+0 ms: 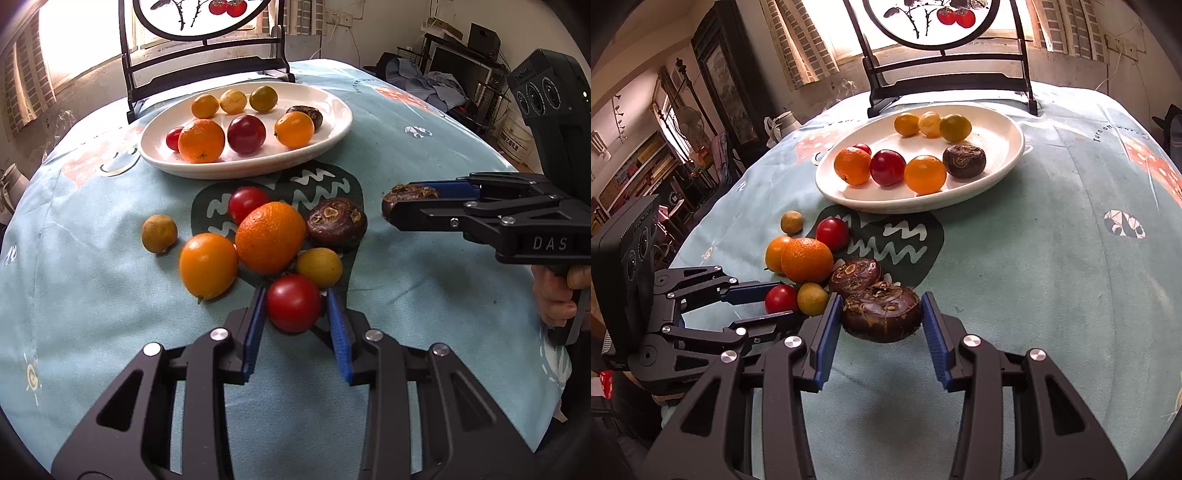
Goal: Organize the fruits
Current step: 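Place the brown fruit on the plate with the right gripper while the left gripper places a tomato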
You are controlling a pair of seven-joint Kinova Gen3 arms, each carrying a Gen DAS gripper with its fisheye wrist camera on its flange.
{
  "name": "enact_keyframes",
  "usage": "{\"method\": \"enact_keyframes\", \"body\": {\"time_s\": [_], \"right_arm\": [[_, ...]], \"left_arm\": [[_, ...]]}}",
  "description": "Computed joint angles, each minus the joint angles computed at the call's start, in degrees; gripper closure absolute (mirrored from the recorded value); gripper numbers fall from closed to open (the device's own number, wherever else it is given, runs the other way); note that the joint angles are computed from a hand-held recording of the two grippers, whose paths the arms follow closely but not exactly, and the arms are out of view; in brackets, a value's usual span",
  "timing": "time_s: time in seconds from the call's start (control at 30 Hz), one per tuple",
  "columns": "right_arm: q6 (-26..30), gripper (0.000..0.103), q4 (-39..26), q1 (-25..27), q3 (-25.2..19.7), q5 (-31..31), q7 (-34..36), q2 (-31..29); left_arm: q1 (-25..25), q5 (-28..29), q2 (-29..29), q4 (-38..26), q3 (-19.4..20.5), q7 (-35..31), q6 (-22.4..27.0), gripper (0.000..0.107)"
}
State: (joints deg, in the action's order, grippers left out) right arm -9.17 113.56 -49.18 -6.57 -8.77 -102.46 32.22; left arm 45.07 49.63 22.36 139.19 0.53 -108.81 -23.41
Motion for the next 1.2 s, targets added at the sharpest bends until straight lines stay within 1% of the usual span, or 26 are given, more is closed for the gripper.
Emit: {"method": "enact_keyframes", "body": {"time_s": [0.07,0.17,0.3,0.37,0.4,0.47,0.53,0.6,0.63,0.7,0.77,0.83,0.87,0.9,0.93,0.97,1.0,1.03,1.07,1.1,1.13,1.2], "right_arm": [[0.11,0.059,-0.08,-0.1,0.01,0.03,0.12,0.03],[0.02,0.059,-0.04,-0.07,-0.07,0.07,0.2,0.01],[-0.64,0.059,0.22,0.71,-1.09,0.62,0.3,-0.02],[-1.34,0.059,0.52,1.8,-2.3,1.17,0.22,-0.04],[-2.13,0.059,0.88,2.62,-3.19,1.56,0.06,-0.07],[-4.54,0.059,1.83,5.96,-6.71,3.4,-0.74,0.0],[-7.18,0.059,2.85,7.19,-7.89,4.11,-1.51,-0.32],[-9.56,0.059,3.39,8.72,-9.15,5.25,-2.47,-0.54],[-10.16,0.059,3.2,9.33,-9.51,5.69,-3.0,-0.61],[-10.9,0.059,2.06,8.77,-8.25,5.08,-3.26,-0.87],[-11.05,0.059,-0.12,5.95,-4.32,2.06,-1.97,-0.69],[-10.74,0.059,-2.97,3.32,-0.47,-1.34,-0.09,0.38],[-10.38,0.059,-4.61,2.48,1.0,-2.6,0.71,1.25],[-9.92,0.059,-6.24,1.99,2.14,-3.96,1.62,2.25],[-9.23,0.059,-7.99,2.53,2.21,-4.39,1.62,3.41],[-8.5,0.059,-9.6,4.01,1.23,-3.89,1.3,4.52],[-8.02,0.059,-11.09,5.61,-0.02,-3.1,0.85,5.67],[-7.18,0.059,-12.44,6.35,-0.31,-2.35,0.58,6.63],[-5.99,0.059,-13.9,6.08,0.46,-2.54,0.96,7.45],[-4.92,0.059,-15.07,5.24,1.83,-3.11,1.19,8.07],[-3.86,0.059,-16.23,5.26,2.16,-3.07,1.23,8.76],[-2.64,0.059,-17.89,6.22,1.44,-2.2,0.9,9.88]], "left_arm": [[0.32,0.53,0.04,0.0,-0.12,-0.21,-0.08,0.075],[-0.78,-0.84,-0.01,0.27,0.65,1.31,-0.3,0.078],[-1.02,-1.94,-0.29,0.71,0.85,2.5,-0.47,0.078],[-1.52,-3.25,-0.66,1.38,1.43,3.94,-1.01,0.078],[-1.91,-4.21,-0.97,1.9,1.88,5.0,-1.49,0.078],[-3.22,-6.87,-2.01,3.3,3.09,7.95,-2.64,0.078],[-5.75,-11.34,-3.68,4.86,4.7,11.89,-3.39,0.078],[-8.13,-15.48,-5.94,5.64,5.39,14.05,-2.86,0.078],[-9.57,-17.24,-7.26,5.33,5.25,14.39,-1.64,0.078],[-12.61,-19.89,-9.53,3.45,4.47,14.41,1.54,0.078],[-14.88,-20.82,-10.22,0.73,3.21,13.78,3.29,0.078],[-18.39,-23.01,-9.32,-2.92,2.84,14.92,5.56,0.078],[-19.09,-23.33,-8.31,-5.03,2.01,14.92,6.65,0.078],[-18.74,-22.72,-6.93,-7.36,0.27,14.14,7.9,0.078],[-18.31,-21.61,-5.39,-9.64,-1.41,13.02,9.07,0.078],[-18.81,-21.43,-3.85,-11.66,-2.03,12.74,10.06,0.078],[-20.38,-22.19,-2.65,-13.49,-1.59,13.27,11.42,0.078],[-20.89,-23.71,-1.35,-15.33,-2.1,14.69,12.89,0.078],[-20.34,-24.3,-0.09,-17.08,-3.53,15.24,14.22,0.078],[-18.79,-23.96,1.0,-18.65,-5.89,15.13,15.6,0.078],[-17.32,-23.7,2.07,-20.08,-7.94,15.28,16.75,0.078],[-16.72,-24.73,3.46,-22.12,-9.47,16.61,18.72,0.078]]}}
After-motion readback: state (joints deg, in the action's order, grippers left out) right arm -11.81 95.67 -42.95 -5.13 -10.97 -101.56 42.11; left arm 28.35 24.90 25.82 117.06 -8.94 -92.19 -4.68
